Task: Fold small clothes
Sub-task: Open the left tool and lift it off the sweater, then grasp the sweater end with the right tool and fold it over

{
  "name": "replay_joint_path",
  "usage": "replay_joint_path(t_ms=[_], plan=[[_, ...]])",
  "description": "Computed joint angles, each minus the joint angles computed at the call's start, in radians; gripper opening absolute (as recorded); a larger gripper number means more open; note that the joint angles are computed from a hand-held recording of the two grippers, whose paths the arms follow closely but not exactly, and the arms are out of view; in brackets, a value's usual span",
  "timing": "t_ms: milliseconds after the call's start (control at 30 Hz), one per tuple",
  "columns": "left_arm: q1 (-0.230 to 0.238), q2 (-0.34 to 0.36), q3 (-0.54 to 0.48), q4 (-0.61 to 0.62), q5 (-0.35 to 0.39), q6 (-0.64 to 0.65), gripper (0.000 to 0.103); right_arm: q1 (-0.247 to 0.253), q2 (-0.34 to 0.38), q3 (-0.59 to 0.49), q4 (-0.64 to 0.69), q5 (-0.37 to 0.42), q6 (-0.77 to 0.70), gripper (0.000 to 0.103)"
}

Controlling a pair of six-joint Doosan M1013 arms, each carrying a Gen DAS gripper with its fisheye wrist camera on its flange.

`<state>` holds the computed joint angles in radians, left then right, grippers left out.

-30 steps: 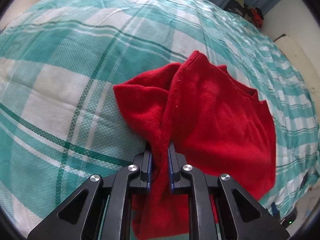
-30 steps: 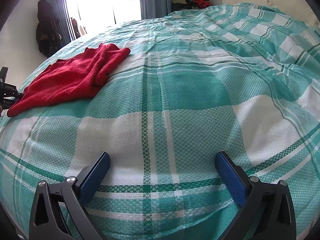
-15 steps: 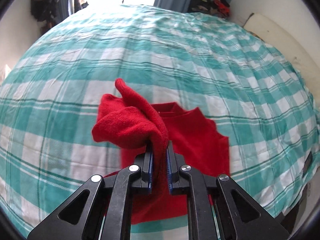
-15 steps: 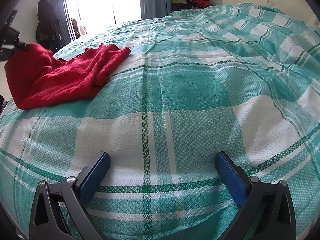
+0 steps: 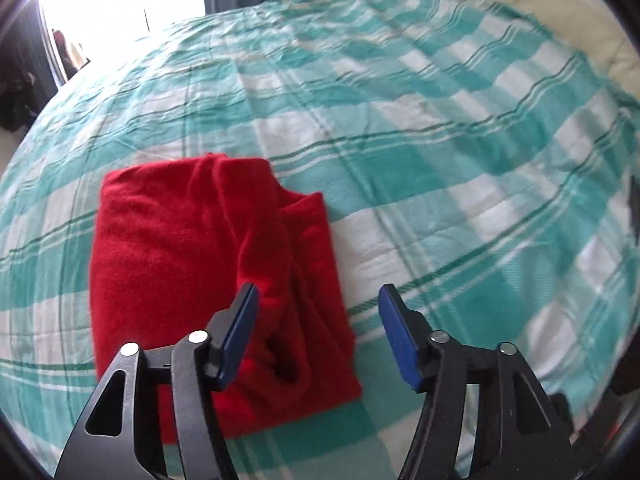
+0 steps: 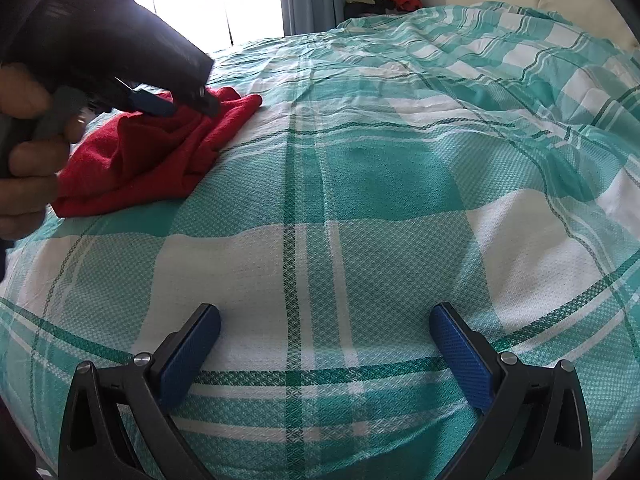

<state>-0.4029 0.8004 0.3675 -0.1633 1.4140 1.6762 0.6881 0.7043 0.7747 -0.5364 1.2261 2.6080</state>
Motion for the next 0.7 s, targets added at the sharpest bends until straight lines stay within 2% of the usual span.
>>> replay_joint_path(t_ms=[100, 167, 200, 233, 267, 300, 333, 400, 467, 500, 533, 633, 667, 700], plan=[[0.071, -0.145, 0.221, -0.106, -0.146, 0.015, 0.087, -0.007, 0.005, -0.018, 0.031, 0.014, -0.037, 0.103], [0.117, -0.210, 0.329, -0.075, -0.209, -0.010, 0.088, -0.016, 0.021, -0.070, 0.086, 0.071, -0.110, 0.102], [0.138, -0.233, 0.374, -0.036, -0.228, -0.039, 0.088, -0.018, 0.036, -0.115, 0.102, 0.123, -0.133, 0.098], [0.158, -0.251, 0.412, 0.005, -0.237, -0.081, 0.088, -0.015, 0.039, -0.140, 0.092, 0.141, -0.129, 0.094], [0.178, -0.259, 0.438, 0.028, -0.233, -0.129, 0.087, -0.012, 0.028, -0.139, 0.079, 0.108, -0.103, 0.091], [0.201, -0.269, 0.468, 0.029, -0.225, -0.173, 0.086, -0.014, 0.005, -0.114, 0.087, 0.022, -0.065, 0.091], [0.221, -0.282, 0.501, 0.022, -0.222, -0.214, 0.084, -0.023, -0.023, -0.075, 0.129, -0.108, -0.035, 0.091], [0.249, -0.310, 0.570, 0.023, -0.230, -0.287, 0.082, -0.060, -0.036, -0.049, 0.320, -0.325, -0.051, 0.090], [0.262, -0.339, 0.632, 0.028, -0.248, -0.333, 0.082, -0.098, -0.008, -0.068, 0.531, -0.450, -0.095, 0.086], [0.266, -0.353, 0.659, 0.027, -0.261, -0.348, 0.082, -0.113, 0.016, -0.093, 0.605, -0.470, -0.102, 0.082], [0.271, -0.369, 0.687, 0.023, -0.274, -0.354, 0.082, -0.123, 0.049, -0.140, 0.649, -0.442, -0.093, 0.080], [0.276, -0.390, 0.728, 0.017, -0.290, -0.352, 0.082, -0.139, 0.131, -0.259, 0.689, -0.369, -0.036, 0.078], [0.278, -0.394, 0.735, 0.019, -0.291, -0.341, 0.082, -0.142, 0.152, -0.287, 0.696, -0.358, -0.017, 0.073], [0.276, -0.396, 0.738, 0.029, -0.290, -0.333, 0.082, -0.146, 0.171, -0.314, 0.705, -0.347, -0.005, 0.048]])
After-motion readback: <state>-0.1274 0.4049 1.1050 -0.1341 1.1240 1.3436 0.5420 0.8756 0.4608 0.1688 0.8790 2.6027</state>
